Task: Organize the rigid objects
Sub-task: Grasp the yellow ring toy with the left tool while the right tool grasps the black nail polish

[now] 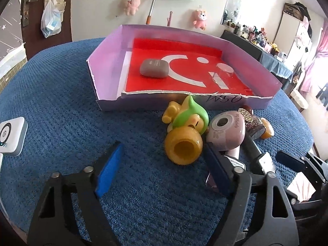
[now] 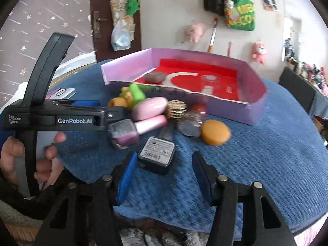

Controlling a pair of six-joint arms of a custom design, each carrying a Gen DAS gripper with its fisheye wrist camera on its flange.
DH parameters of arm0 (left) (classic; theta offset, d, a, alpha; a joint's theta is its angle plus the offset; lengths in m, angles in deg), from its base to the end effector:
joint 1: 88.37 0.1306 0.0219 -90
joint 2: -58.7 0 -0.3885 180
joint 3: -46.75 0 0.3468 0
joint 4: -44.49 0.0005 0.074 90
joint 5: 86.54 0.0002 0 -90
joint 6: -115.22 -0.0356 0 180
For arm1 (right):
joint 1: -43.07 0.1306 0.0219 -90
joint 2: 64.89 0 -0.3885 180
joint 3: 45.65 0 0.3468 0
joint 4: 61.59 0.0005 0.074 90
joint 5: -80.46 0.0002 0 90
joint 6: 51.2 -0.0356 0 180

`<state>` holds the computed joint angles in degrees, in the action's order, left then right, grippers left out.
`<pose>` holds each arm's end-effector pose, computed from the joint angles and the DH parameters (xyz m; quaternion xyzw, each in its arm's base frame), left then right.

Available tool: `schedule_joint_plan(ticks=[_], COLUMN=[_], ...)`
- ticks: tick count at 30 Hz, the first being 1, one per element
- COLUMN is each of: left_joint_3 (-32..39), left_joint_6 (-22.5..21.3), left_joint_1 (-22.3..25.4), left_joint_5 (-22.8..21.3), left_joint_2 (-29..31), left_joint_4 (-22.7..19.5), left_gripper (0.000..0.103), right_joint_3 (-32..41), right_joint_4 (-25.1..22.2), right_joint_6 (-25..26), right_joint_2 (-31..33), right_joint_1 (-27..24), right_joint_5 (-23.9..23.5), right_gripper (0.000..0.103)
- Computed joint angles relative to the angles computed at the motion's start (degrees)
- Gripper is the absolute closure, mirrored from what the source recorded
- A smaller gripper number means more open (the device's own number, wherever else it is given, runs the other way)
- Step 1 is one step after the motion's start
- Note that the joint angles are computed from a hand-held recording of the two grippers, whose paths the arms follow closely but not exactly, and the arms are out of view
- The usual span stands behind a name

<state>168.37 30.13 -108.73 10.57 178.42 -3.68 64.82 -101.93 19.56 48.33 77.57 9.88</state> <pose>0.5951 -0.2261 0.4004 0.1474 0.9148 -0.1375 0.3501 0.5014 0.3296 0.3974 -0.0535 0.9051 0.0393 0.4199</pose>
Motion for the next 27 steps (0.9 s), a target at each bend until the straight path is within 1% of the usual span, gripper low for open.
schedule_joint_plan(ticks=[2, 4, 5, 7, 8, 11, 12, 14, 15, 17, 20, 22, 23, 25, 27], left_joint_3=[-0.1, 0.3, 0.3, 0.4, 0.5, 0.5, 0.7, 0.7, 0.8, 0.8, 0.6, 0.3, 0.1, -0.7, -1.1], left_joint_6=[-0.6, -1.0, -1.1, -1.4, -1.5, -1.6, -1.6, -1.5, -1.6, -1.8, -2.1, -1.9, -1.8, -1.1, -0.6], left_joint_1=[-0.1, -0.3, -0.3, -0.3, -0.3, -0.3, -0.2, -0.3, -0.4, -0.6, -0.6, -0.3, -0.2, 0.2, 0.5], left_joint_5=[-0.2, -0.1, 0.0, 0.5, 1.1, 1.9, 2.6, 3.0, 3.7, 3.3, 3.4, 4.5, 4.9, 6.0, 6.7], left_joint_2=[0.1, 0.3, 0.4, 0.4, 0.4, 0.5, 0.6, 0.8, 0.9, 0.9, 0.6, 0.3, 0.1, -0.5, -0.9], left_joint_4=[0.5, 0.5, 0.5, 0.6, 0.5, 0.6, 0.6, 0.9, 0.8, 0.8, 0.5, 0.3, 0.2, 0.5, 0.5], left_gripper=[0.033, 0.040, 0.041, 0.048, 0.050, 0.057, 0.061, 0.065, 0.070, 0.070, 0.070, 0.070, 0.070, 0.070, 0.070], right_joint_3=[-0.3, 0.2, 0.6, 1.4, 1.6, 2.0, 1.9, 2.2, 2.3, 2.3, 2.1, 1.5, 0.9, 0.0, -0.1], right_joint_4=[0.6, 1.5, 2.4, 2.8, 3.3, 3.8, 4.5, 4.7, 4.7, 4.5, 4.1, 4.4, 5.2, 6.4, 7.0], right_joint_6=[-0.7, 0.2, 1.2, 2.0, 2.1, 1.9, 2.3, 3.0, 3.3, 3.6, 2.7, 1.4, 0.4, -1.4, -2.1], right_joint_2=[0.0, 0.8, 1.4, 2.2, 2.5, 3.4, 3.5, 3.9, 4.0, 4.0, 3.6, 2.9, 2.3, 1.3, 0.8], right_joint_1=[-0.2, -0.1, 0.1, 0.1, 0.0, -0.5, -0.6, -0.6, -0.5, -0.4, -0.8, -1.3, -1.8, -2.5, -2.8], right_joint_5=[-1.4, -1.1, -0.7, -0.3, -0.3, -1.5, -1.1, -0.5, -0.2, 0.0, -1.5, -3.8, -6.1, -9.0, -10.2], right_gripper=[0.050, 0.057, 0.057, 0.057, 0.057, 0.058, 0.059, 0.059, 0.060, 0.061, 0.061, 0.061, 0.061, 0.061, 0.061])
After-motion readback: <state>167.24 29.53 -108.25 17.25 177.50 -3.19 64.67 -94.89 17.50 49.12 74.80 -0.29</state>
